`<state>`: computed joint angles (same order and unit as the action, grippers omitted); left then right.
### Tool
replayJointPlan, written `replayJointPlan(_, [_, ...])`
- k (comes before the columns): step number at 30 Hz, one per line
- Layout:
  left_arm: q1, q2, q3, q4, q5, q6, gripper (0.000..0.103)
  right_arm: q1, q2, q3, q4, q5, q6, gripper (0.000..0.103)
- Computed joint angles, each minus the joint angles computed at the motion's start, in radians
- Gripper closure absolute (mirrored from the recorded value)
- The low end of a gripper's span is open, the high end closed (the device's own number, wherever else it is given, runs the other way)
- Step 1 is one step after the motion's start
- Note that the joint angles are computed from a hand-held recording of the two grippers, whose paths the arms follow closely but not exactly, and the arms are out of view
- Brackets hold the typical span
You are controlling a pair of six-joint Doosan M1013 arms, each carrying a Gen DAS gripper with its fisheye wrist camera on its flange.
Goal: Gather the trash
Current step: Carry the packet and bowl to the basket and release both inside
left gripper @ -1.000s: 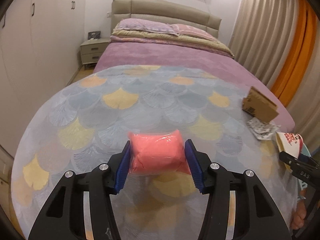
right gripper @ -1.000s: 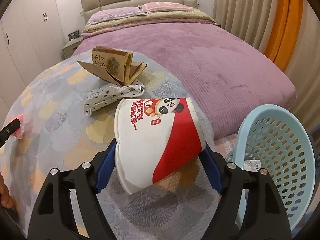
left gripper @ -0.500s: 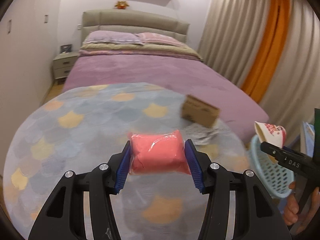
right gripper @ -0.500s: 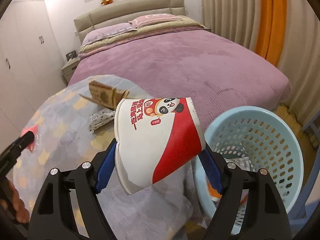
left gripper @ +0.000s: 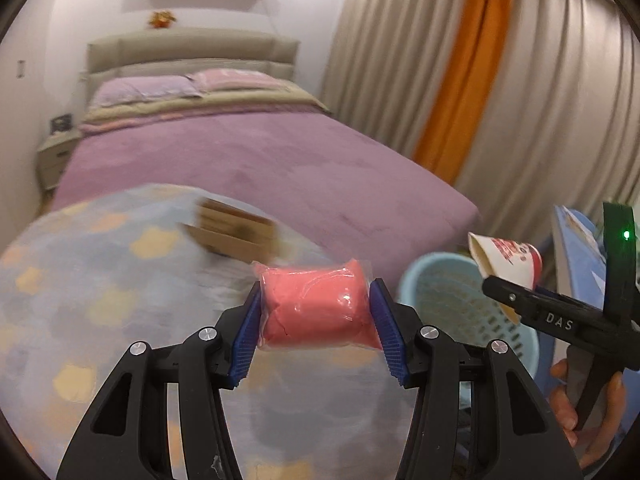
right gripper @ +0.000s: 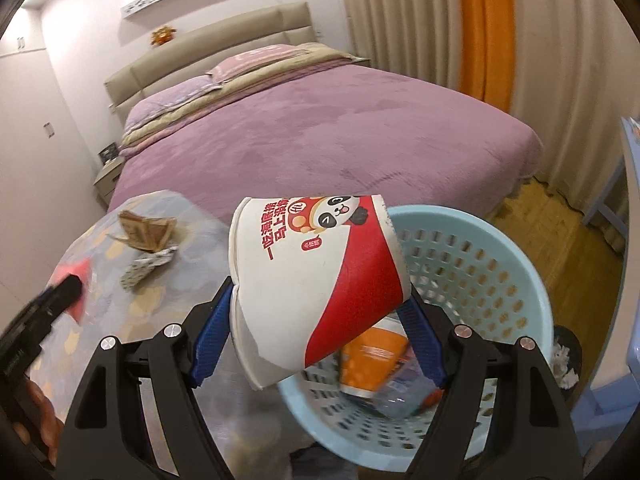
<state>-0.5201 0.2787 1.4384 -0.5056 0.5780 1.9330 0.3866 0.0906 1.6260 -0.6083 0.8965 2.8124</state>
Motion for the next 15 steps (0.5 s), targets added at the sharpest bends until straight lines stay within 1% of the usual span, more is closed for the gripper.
replayJointPlan(2, [-0.018, 0.018, -0.014, -0.035, 0.027, 0.033, 0.052, -0.010, -0.012, 0.017, 0.001, 0.005, 0.016, 0.029])
replayJointPlan(6, [-0.050, 0.050, -0.045, -0.050, 0.062, 0.060, 0.052, -0.037, -0.025, 0.048, 0.027, 0.016, 0.034, 0.028])
replayJointPlan(12, [-0.088, 0.089, -0.085, -0.017, 0.086, 0.060, 0.052, -0.077, -0.035, 0.093, 0.099, 0.013, 0.043, 0.028])
replayJointPlan(15, [-0.105, 0.094, -0.087, 0.039, 0.070, 0.038, 0.052, -0.088, -0.044, 0.114, 0.105, 0.011, 0.056, 0.027])
